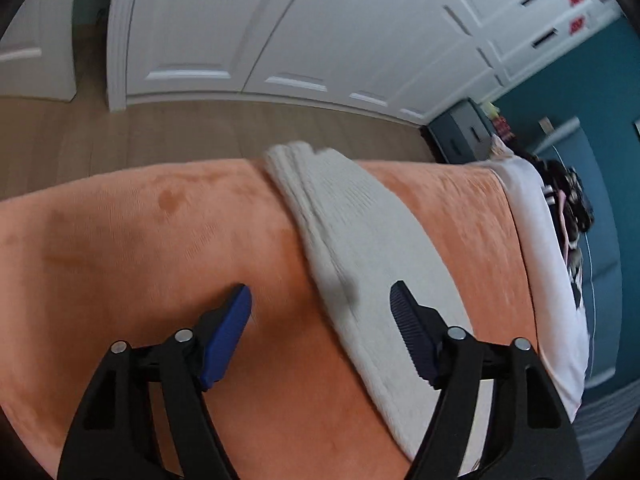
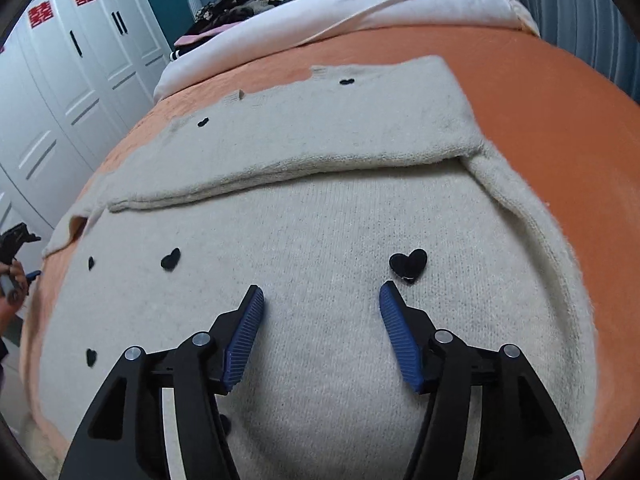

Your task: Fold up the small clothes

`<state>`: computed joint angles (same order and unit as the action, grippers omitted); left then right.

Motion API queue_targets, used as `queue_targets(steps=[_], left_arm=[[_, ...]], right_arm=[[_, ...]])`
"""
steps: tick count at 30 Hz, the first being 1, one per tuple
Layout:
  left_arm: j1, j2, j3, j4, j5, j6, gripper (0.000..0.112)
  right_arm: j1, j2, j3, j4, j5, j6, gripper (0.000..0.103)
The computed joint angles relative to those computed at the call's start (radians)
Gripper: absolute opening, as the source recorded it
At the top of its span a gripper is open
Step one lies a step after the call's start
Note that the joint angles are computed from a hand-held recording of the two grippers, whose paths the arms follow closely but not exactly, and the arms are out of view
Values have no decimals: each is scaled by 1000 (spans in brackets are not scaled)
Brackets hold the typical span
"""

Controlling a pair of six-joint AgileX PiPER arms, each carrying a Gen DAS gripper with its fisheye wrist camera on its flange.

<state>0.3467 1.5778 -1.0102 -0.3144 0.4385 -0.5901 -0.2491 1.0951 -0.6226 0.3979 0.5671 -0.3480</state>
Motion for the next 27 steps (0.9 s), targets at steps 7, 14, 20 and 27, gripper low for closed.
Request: queue_targets(steps=[7,14,20,27], left_arm=[[-55,139,-281,84,167,66,10],[-440,48,-689,224,294,46,9],[-924,308,-1159,265,432,-9,15],[-1163,443,-869,268,321,-219,40]], right_arm=[[128,44,-1,-196,-51,181,87],[1,38,12,78,-14,-107,88],[-149,48,8,317,90,-363,88],[-270,73,-42,408,238,-449,87]])
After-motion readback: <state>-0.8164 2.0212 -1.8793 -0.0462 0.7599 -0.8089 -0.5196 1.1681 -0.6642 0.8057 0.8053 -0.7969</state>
